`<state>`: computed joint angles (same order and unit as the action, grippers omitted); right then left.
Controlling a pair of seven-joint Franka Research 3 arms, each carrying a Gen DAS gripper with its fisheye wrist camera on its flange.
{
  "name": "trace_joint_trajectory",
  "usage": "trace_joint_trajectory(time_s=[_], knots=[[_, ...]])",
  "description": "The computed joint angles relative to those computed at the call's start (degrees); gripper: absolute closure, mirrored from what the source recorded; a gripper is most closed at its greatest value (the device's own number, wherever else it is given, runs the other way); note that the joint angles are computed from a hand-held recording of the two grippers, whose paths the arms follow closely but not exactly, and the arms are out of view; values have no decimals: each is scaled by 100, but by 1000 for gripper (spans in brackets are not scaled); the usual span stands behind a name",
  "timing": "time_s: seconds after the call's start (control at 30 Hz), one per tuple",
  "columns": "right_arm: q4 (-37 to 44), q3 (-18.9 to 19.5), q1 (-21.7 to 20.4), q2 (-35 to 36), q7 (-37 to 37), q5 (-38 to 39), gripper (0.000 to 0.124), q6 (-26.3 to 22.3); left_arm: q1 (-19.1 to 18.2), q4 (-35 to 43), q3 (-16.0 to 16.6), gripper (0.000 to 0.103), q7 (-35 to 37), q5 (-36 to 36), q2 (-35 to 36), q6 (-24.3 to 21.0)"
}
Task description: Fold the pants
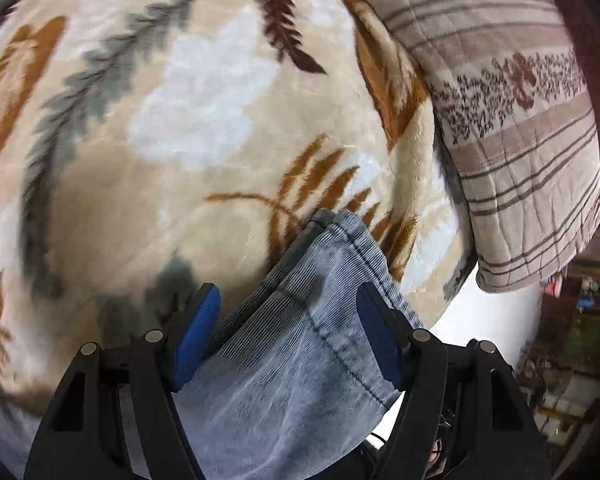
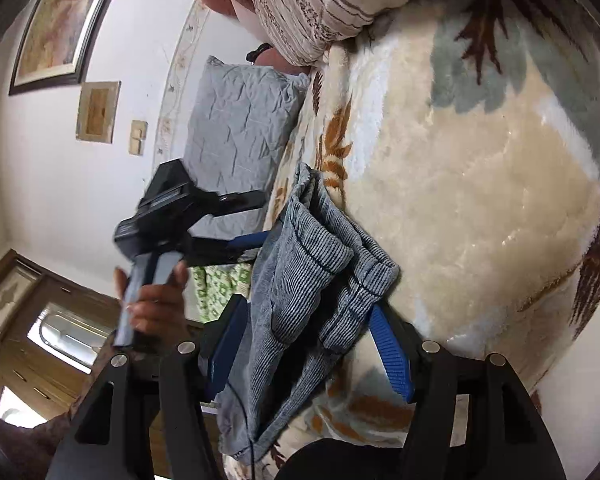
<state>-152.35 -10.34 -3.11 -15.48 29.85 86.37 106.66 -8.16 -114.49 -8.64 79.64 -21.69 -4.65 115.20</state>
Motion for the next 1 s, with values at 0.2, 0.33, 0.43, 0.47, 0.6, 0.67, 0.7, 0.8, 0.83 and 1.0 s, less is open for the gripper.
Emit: trace_joint_trajectory(time_s=[0.2,0.33,0.43,0.47,0.6,0.67,0.7,0.8,0.83,1.0], knots=[[37,-41,-25,174,-63,133,59,-304,-25,537,-113,33,713,24,563,-457],[81,-70,-83,367,-54,310,60,-561,-35,674,-217,29,1020,94,773,-516],[101,-125,-177,497,-130,349,65,-915,-40,718,-283,22,1347,-48,850,-452],[111,-132,-209,535,-161,349,71,-1031,-45,725,-301,22,1466,-68,857,-467],[162,-61,-276,618,-195,348,75,-1145,-147,757,-401,22,1810,57,921,-458],[174,-16,-279,629,-211,396,79,-1085,-147,786,-401,22,1925,12,965,-464],[181,-4,-278,635,-209,411,80,-1077,-135,801,-395,22,1960,-44,990,-459],[174,8,-279,645,-201,483,84,-1057,-67,777,-379,23,2220,-336,987,-393],[166,2,-289,638,-200,477,85,-1067,-60,774,-389,29,2333,-421,988,-388],[169,-63,-374,854,-242,626,87,-1527,-108,602,-404,38,2675,-402,855,-254]])
